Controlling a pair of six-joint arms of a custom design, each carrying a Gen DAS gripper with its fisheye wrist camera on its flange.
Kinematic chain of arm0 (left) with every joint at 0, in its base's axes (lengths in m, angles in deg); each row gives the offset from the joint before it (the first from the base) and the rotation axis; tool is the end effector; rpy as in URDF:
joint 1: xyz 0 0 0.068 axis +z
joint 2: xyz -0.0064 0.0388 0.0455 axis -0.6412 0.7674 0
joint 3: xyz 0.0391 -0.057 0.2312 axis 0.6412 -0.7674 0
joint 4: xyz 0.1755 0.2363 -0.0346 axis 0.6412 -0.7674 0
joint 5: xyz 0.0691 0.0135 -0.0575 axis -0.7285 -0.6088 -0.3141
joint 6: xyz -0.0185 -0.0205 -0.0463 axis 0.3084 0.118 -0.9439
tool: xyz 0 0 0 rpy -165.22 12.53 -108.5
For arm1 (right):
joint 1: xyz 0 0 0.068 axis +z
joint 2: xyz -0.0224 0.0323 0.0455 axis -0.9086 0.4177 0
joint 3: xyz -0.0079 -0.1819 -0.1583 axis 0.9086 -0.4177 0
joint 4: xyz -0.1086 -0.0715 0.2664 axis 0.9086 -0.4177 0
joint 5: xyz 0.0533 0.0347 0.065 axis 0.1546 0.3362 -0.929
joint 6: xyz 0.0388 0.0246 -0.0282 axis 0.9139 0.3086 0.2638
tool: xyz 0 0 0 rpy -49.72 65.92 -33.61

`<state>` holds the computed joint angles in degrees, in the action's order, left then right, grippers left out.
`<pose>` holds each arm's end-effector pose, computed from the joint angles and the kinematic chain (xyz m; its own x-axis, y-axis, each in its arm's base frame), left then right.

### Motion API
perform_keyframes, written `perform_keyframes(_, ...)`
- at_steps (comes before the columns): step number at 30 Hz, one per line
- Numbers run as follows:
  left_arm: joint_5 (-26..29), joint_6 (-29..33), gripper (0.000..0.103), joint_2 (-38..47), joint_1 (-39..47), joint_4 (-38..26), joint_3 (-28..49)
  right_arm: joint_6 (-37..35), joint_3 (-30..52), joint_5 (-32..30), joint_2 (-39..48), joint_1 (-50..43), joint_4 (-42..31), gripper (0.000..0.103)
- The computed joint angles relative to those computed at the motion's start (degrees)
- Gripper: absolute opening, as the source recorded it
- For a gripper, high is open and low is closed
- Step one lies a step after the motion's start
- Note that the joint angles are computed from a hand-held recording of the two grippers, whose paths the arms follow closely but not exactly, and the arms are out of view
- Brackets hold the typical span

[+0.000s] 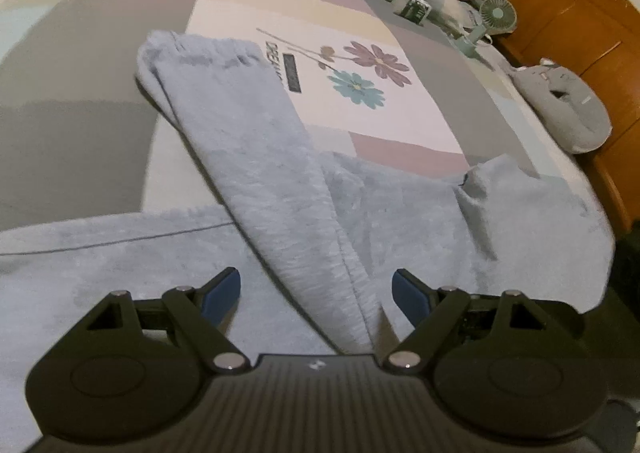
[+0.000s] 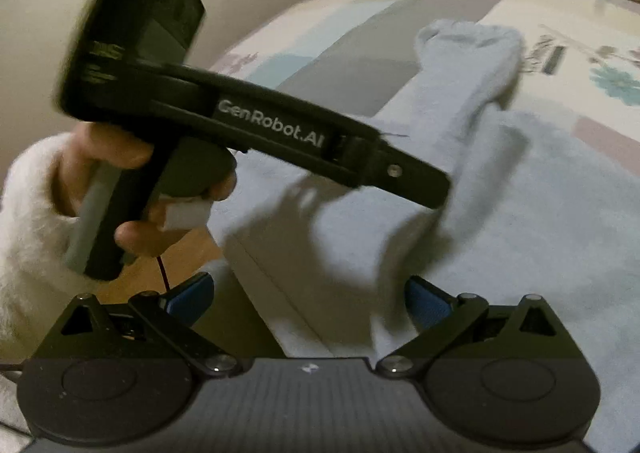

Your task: Fold clothes

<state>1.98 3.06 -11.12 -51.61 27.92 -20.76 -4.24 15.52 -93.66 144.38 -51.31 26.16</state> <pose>0.3029 -0.0682 0.1694 -0.8275 -0.3016 -0.4735 -0.1173 0.9177 -0.3796 0.3397 0.1124 0.1630 -0.5773 -0.5655 -0.5890 -0.8123 0.3241 0.4850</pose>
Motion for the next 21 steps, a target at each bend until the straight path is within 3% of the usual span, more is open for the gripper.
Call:
perform_keyframes(3,4.15,-0.91,0.084,3.67,1.24,3.6,0.38,-2.51,-0.48,-1.51,-2.72,-5.42,-2.81,0.103)
perform_keyframes(14,10.73,-8.22,0.085,11.97,6.69,20.27,1.33,-6.69,-1.55,-6.98,-6.09,-24.17,-9.26,0.103)
perform_keyframes(19,13.36,-14.82,0.079,13.96,9.9,27.94,-0.4,-5.74,-2.88,-6.4,-5.48,-27.91,-8.23,0.103)
perform_keyframes(21,12.68,-15.96,0.072,15.07,10.1,28.75,0.34,-4.08,-4.14,-5.96,-5.36,-28.58,-6.29,0.103)
